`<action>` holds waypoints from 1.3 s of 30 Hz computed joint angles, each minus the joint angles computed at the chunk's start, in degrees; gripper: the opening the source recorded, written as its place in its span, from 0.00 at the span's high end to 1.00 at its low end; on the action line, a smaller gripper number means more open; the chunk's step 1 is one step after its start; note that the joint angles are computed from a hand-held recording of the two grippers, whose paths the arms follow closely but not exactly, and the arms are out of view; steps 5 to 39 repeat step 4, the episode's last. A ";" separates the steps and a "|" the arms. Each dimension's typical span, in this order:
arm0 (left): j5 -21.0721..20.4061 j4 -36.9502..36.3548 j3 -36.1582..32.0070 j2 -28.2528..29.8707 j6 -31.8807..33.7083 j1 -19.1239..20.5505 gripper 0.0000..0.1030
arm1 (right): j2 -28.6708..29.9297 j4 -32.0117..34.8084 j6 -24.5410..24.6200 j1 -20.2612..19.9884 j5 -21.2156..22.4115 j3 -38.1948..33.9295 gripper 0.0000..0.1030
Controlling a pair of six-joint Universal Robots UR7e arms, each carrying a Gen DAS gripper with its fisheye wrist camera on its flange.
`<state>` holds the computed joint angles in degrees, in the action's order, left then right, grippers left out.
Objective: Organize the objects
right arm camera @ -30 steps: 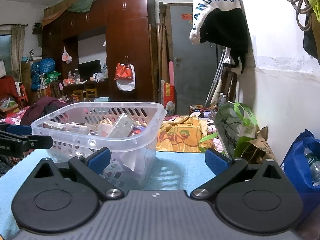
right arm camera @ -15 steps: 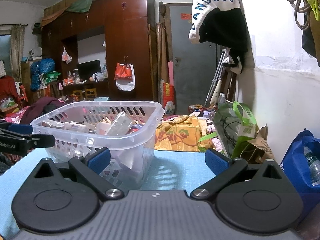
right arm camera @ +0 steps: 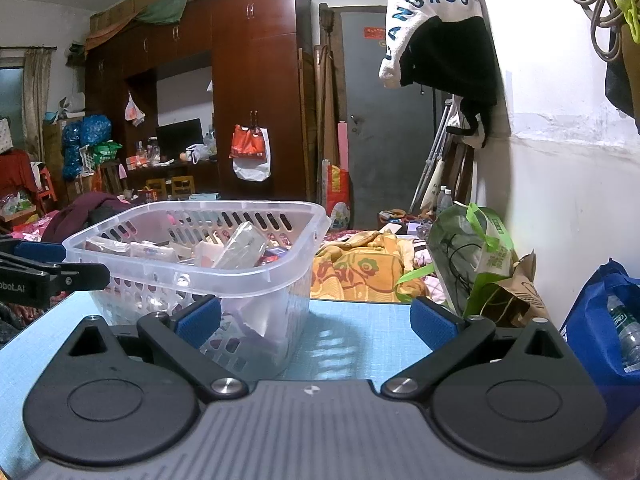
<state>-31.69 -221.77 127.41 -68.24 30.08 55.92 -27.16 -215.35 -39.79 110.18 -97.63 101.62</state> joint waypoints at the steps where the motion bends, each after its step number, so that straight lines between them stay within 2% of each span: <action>1: -0.47 -0.25 0.12 0.00 0.25 0.02 0.00 | 0.01 -0.01 -0.06 0.00 -0.02 -0.01 0.00; 39: -0.72 -1.55 0.49 0.45 0.98 -0.14 0.00 | -0.07 -0.03 -0.10 -0.09 -0.03 0.02 0.00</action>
